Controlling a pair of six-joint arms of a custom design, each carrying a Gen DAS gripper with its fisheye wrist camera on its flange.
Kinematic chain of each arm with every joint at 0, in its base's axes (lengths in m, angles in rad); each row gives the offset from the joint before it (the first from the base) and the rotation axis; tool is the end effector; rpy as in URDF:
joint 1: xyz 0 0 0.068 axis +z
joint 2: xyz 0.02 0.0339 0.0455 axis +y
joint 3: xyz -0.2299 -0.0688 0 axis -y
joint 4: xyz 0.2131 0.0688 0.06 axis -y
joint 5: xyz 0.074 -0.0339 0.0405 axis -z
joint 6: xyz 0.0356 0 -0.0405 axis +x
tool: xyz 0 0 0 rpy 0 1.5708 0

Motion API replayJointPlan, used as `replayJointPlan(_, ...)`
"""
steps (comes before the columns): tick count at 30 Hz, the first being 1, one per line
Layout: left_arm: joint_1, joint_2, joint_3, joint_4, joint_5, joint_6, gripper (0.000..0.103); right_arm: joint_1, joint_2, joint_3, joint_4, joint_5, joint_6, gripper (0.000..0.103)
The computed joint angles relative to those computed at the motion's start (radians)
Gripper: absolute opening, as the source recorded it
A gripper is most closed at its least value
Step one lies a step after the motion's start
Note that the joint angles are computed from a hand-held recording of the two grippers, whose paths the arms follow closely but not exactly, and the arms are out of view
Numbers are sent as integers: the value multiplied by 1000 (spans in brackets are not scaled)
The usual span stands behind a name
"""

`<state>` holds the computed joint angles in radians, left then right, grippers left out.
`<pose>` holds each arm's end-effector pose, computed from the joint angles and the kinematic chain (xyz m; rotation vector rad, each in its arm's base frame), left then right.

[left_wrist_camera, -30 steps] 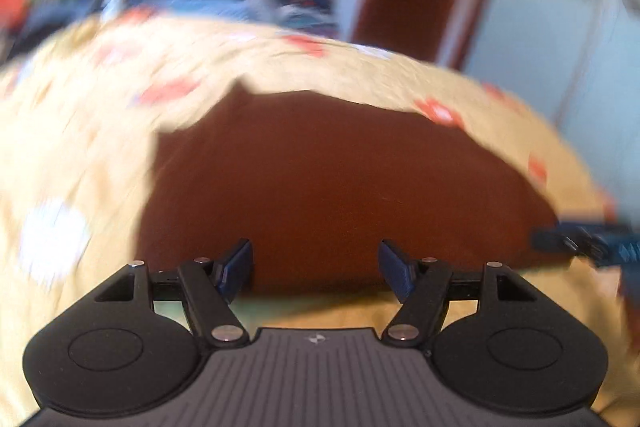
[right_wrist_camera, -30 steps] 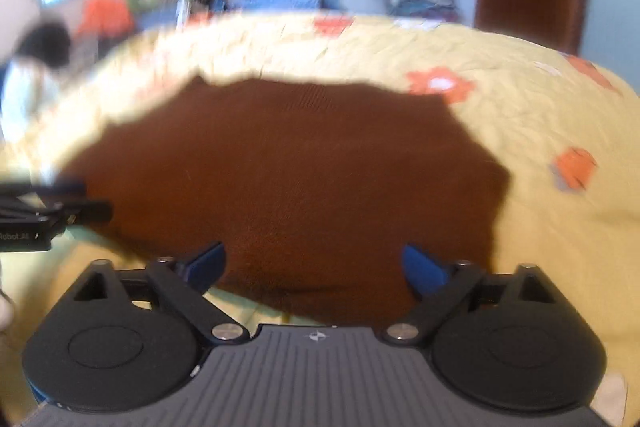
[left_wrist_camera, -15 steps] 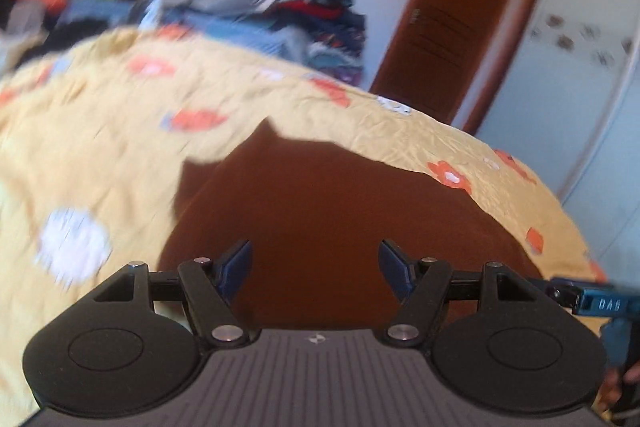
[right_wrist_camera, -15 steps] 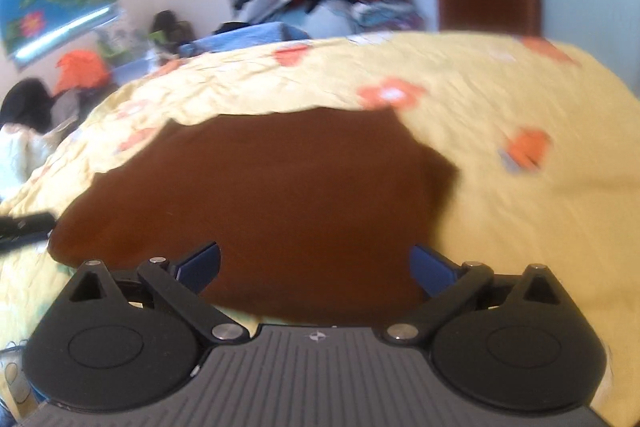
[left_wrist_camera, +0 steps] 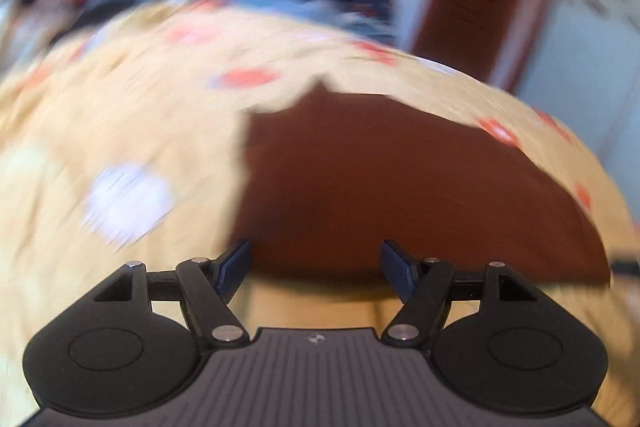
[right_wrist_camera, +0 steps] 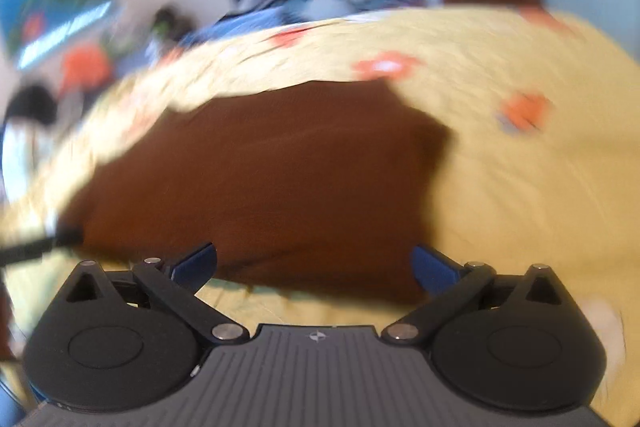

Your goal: Fold small clothes

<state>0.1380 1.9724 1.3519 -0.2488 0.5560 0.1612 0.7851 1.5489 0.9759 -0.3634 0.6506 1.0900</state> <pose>0.3843 0.0344 0.1704 0.2694 2.3193 -0.5287 0.2184 0.1878 0.1958 0.5897 2.1928 0.1468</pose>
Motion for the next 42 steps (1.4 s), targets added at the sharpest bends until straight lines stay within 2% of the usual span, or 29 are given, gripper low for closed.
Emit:
replayJointPlan(1,22,50,79,-75,15,-55,71,-5,-46,-45,-14,-13,74,103)
replayJointPlan(3,50,122,179,-128,82,-123,71,-49,-107,-112,-14,-79,161,103)
replayJointPlan(4,48,151,236,-177,85,-127,71,-73,-130,-148,26,-109,159,103)
replayJointPlan(6,28,187,300,-207,107,-132,69,-101,-136,-175,95,-145,133,103)
replayJointPlan(7,22,194,300,-192,107,-129,61,-121,-126,-178,135,-164,102,98)
replayJointPlan(8,1,211,329,-210,67,-127,30,-144,-105,-173,179,-188,55,80)
replayJointPlan(9,-15,228,358,-232,29,-128,22,-160,-81,-161,202,-206,4,61)
replayJointPlan(10,-19,225,354,-221,26,-144,19,-181,-62,-134,163,-228,-41,21)
replayJointPlan(11,-17,223,364,-243,35,-143,11,-210,-44,-105,133,-265,-88,22)
replayJointPlan(13,13,186,338,-249,73,-121,9,-243,-57,-76,102,-305,-181,20)
replayJointPlan(15,38,174,334,-273,102,-68,9,-214,-95,-38,16,-255,-250,17)
replayJointPlan(17,48,194,338,-299,80,-26,9,-192,-113,5,-101,-191,-305,11)
replayJointPlan(19,56,199,310,-276,95,-9,10,-215,-71,27,-173,-193,-316,11)
replayJointPlan(21,64,189,318,-314,106,-4,18,-226,-32,24,-197,-214,-297,11)
replayJointPlan(22,72,182,324,-338,112,-10,22,-204,-57,-6,-169,-184,-282,23)
replayJointPlan(23,83,173,321,-354,128,-16,32,-195,-75,-11,-175,-181,-256,37)
replayJointPlan(24,97,169,315,-371,158,-30,49,-163,-99,-18,-185,-143,-207,42)
replayJointPlan(25,107,169,312,-389,192,-48,58,-138,-125,-32,-174,-94,-170,49)
replayJointPlan(26,114,170,305,-402,229,-65,66,-116,-142,-44,-151,-61,-145,51)
replayJointPlan(28,103,180,304,-417,268,-101,66,-95,-130,-25,-103,-51,-143,51)
replayJointPlan(30,72,172,260,-334,261,-188,66,-101,-57,35,-39,-71,-204,52)
replayJointPlan(32,48,139,151,-133,244,-340,66,-129,46,115,35,-121,-294,71)
replayJointPlan(34,30,128,102,-11,216,-469,65,-152,156,200,71,-156,-365,81)
replayJointPlan(35,25,131,97,16,210,-513,65,-164,214,241,66,-166,-386,82)
replayJointPlan(36,18,137,100,31,200,-541,60,-160,270,304,3,-157,-374,82)
replayJointPlan(37,11,138,107,24,174,-543,52,-156,309,323,-11,-145,-375,86)
replayJointPlan(38,0,144,132,-13,131,-515,29,-133,319,292,44,-92,-409,96)
replayJointPlan(39,-7,155,158,-46,98,-486,19,-115,323,261,92,-74,-436,98)
replayJointPlan(42,9,191,214,-94,134,-475,19,-65,346,243,111,14,-457,99)
